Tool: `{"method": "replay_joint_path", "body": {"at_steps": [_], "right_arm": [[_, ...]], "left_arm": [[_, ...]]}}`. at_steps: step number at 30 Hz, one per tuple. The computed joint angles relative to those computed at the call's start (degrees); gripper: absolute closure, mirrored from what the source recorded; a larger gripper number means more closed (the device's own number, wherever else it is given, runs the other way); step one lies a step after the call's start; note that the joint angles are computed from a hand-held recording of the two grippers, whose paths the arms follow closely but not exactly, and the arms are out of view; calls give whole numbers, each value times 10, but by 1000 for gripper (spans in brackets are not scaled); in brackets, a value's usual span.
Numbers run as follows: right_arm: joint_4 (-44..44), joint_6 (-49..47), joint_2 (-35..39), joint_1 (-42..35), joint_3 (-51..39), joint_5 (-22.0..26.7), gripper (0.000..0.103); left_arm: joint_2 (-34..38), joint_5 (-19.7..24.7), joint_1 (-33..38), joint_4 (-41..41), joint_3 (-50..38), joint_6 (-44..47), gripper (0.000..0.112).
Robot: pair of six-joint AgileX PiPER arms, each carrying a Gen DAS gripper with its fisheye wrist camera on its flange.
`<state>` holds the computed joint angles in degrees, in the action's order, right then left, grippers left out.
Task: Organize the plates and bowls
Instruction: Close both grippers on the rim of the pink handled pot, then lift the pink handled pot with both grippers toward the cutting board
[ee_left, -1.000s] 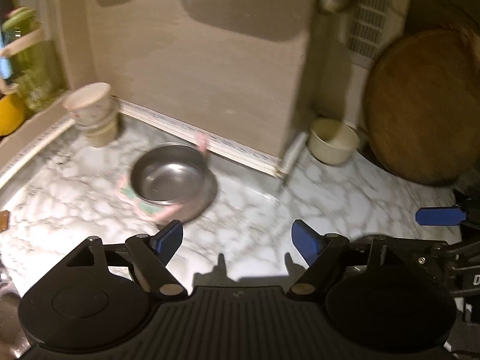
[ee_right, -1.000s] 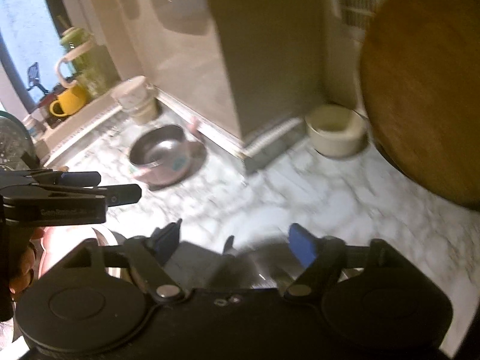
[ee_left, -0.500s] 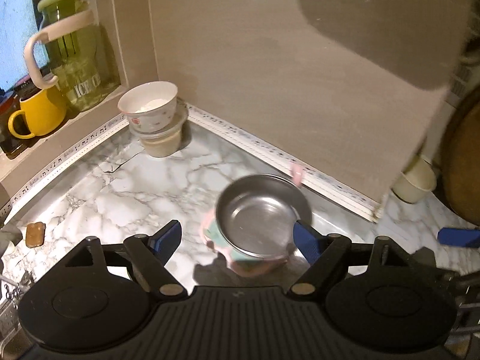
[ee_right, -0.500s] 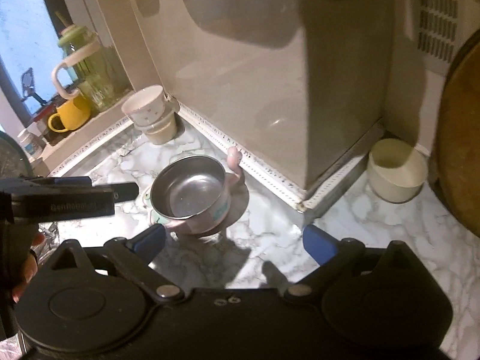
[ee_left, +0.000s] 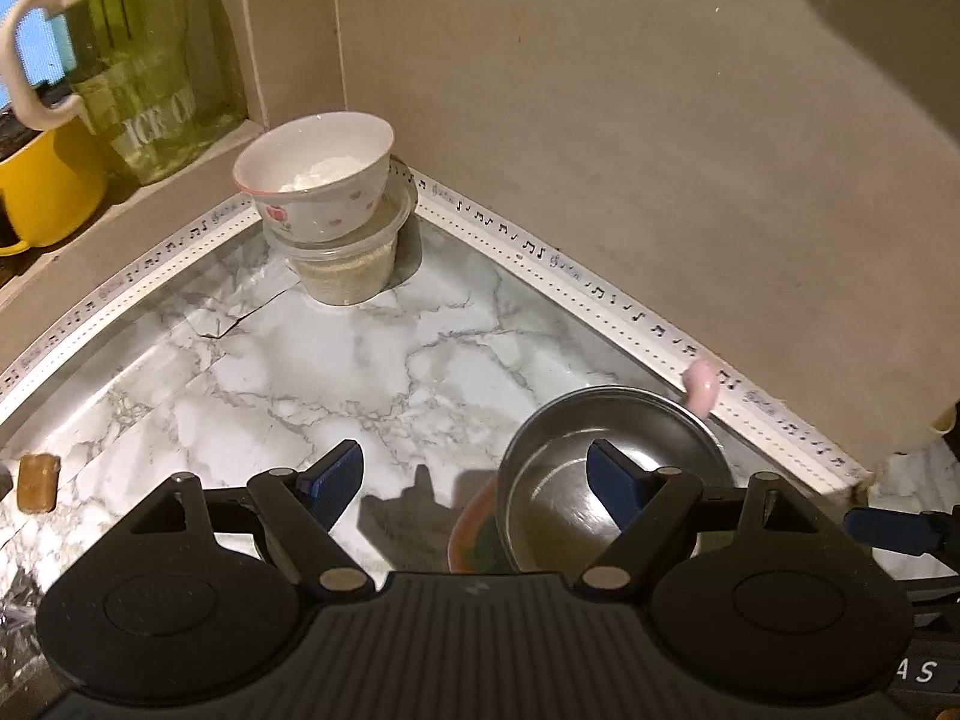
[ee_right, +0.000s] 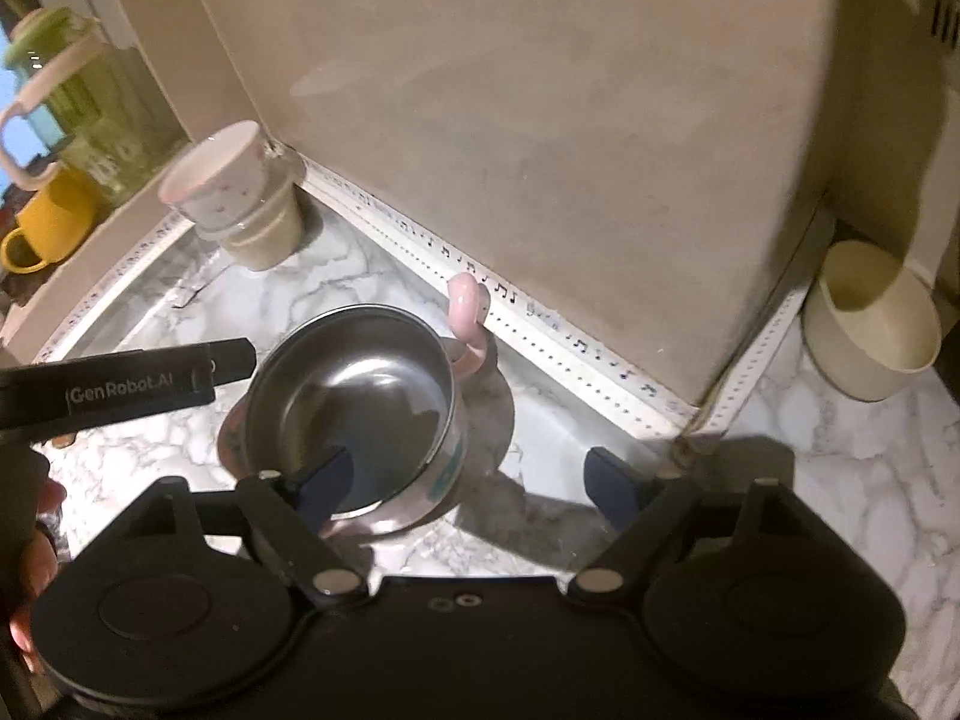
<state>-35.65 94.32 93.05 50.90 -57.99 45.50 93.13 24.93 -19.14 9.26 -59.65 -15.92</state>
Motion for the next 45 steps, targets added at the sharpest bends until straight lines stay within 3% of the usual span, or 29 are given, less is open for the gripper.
{"method": "replay_joint_path", "body": {"at_steps": [7, 9, 13, 15, 19, 26, 30, 45], "right_arm": [[26, -29, 42, -30, -23, -27, 42], [33, -39, 49, -35, -25, -31, 48], [53, -55, 57, -47, -27, -46, 57], [60, -63, 60, -51, -30, -49, 59], [70, -75, 66, -54, -33, -54, 67], [65, -72, 66, -49, -33, -60, 81], [57, -66, 67, -39, -44, -41, 86], [59, -41, 30, 8, -31, 23, 93]], "left_arm": [[56, -6, 14, -32, -37, 43, 32], [68, -2, 19, -60, -48, 76, 45], [91, 9, 19, -81, -66, 104, 58], [101, 13, 17, -76, -73, 105, 71], [115, 16, 17, -90, -82, 122, 75], [119, 14, 17, -132, -79, 164, 97], [113, 5, 3, -85, -69, 124, 99], [24, 12, -36, -35, 6, 72, 104]]}}
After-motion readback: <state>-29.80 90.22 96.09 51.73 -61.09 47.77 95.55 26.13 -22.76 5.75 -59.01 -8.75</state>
